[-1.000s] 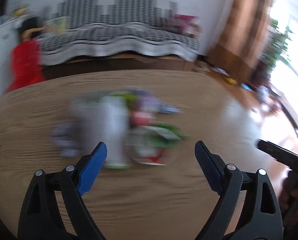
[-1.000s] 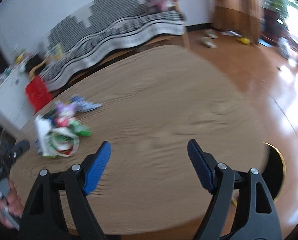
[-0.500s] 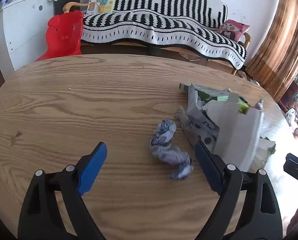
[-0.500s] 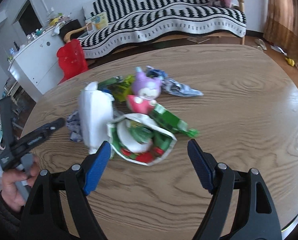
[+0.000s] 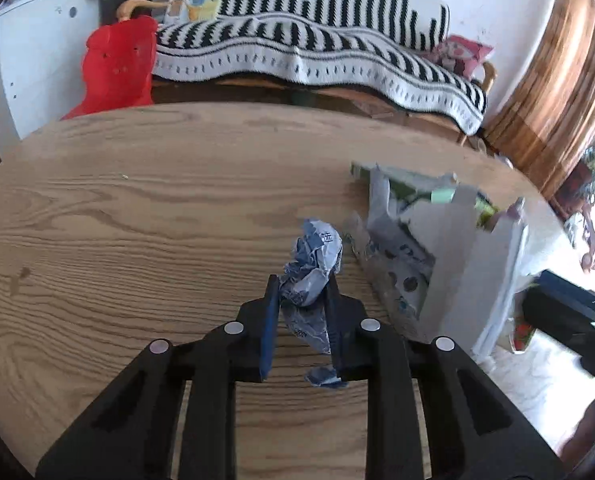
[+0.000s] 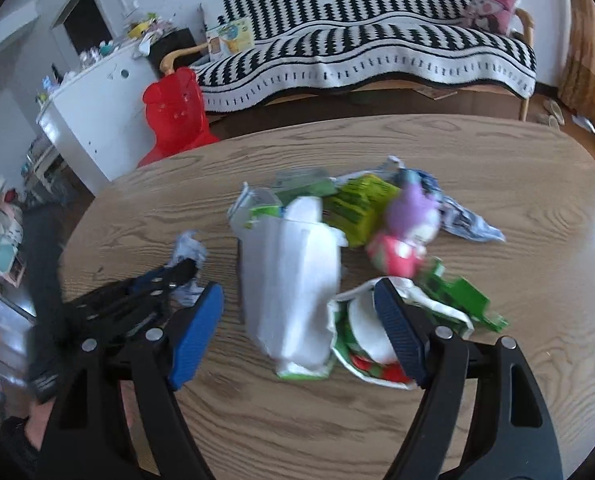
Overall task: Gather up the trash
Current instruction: 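Grasp crumpled blue-white wrapper with left tool while right tool grasps white tissue box, then carry wrapper and tissue box to the bin and open both tools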
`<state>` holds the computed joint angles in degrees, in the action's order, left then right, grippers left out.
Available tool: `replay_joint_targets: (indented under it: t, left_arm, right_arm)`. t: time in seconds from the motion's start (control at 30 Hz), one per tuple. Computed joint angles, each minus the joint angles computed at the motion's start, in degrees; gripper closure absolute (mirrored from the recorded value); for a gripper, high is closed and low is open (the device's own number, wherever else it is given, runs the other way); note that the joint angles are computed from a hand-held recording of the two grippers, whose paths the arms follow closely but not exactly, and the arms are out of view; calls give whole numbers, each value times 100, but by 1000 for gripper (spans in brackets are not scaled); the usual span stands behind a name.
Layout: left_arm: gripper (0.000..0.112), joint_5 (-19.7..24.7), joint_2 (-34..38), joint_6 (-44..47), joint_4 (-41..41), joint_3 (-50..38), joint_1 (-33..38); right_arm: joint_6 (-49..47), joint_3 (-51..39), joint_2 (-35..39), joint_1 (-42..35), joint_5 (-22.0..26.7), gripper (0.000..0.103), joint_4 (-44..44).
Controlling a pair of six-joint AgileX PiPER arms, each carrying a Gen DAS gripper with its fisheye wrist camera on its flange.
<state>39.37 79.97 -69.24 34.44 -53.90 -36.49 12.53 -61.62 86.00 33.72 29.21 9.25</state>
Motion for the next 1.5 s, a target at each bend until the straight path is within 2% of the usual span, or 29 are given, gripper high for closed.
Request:
replay_joint_targets:
  t: [0.1,0.27,0.3,0.33,0.4,0.43,0.53,0.63,0.7,0.83,0.93,1.07,1.17,1.3,1.37,1.4,1.5]
  left_arm:
    - [91,164,-279,-97,87,96,-5]
    - [91,383,-449,10,-49,133,32]
    - [91,408,-462,21,-66,136,22]
    - [91,435,-463,48,-91,129,8]
    - [91,468,-462,92,-118,120,8]
    - [91,492,-454,98,-129,103,4]
    - [91,547,-416,127,-188,32,-16]
    - [91,649,-394,-26,-63,-65,-208]
    - [91,737,-358,-151,28,-199,-423]
    - [91,879,-170,-300,131,-543,-884]
    - [91,1088,142,-503,294,-1022,-1426]
    - [91,1360,779,-658,477,-1909,-2176]
    - [91,1452,1470,-586,499,-2785,-2692]
    - [91,1606,2637,-186,304,-4344,-3270]
    - [91,1766,3428,186,81,-5488,-3544]
    - [91,1965,3768,378,-82,-6061,-3627]
    - [91,2066,4910,966,-371,-7779,-3920]
  right_arm:
    - [852,-331,412,331,10,27,-893]
    - [1702,-635,867,559,9,27,-1814]
    - [1862,-667,923,604,-1,32,-1979]
    - [1909,-699,964,639,-12,55,-2054]
    - [1967,-741,961,698,22,73,-2169]
    - [2023,-717,901,724,3,74,-2232]
    - [1492,-347,365,573,-321,74,-1630]
    - [147,41,-210,154,-435,74,-170]
    - [-709,262,-556,-194,-296,74,663]
    - [-1051,686,-1197,-807,57,74,810]
    - [-1884,1094,-1725,-1758,479,74,1301]
    - [-3989,1502,-2264,-4007,1492,74,2578]
    - [-5148,1632,-2314,-5726,2124,74,2945]
    - [-6709,1523,-1914,-8018,2913,74,3261]
    - [-7579,1371,-1545,-9122,3337,74,3459]
    - [-7859,1283,-1367,-9551,3441,74,3470]
    - [-8485,868,-641,-10651,3656,74,3431]
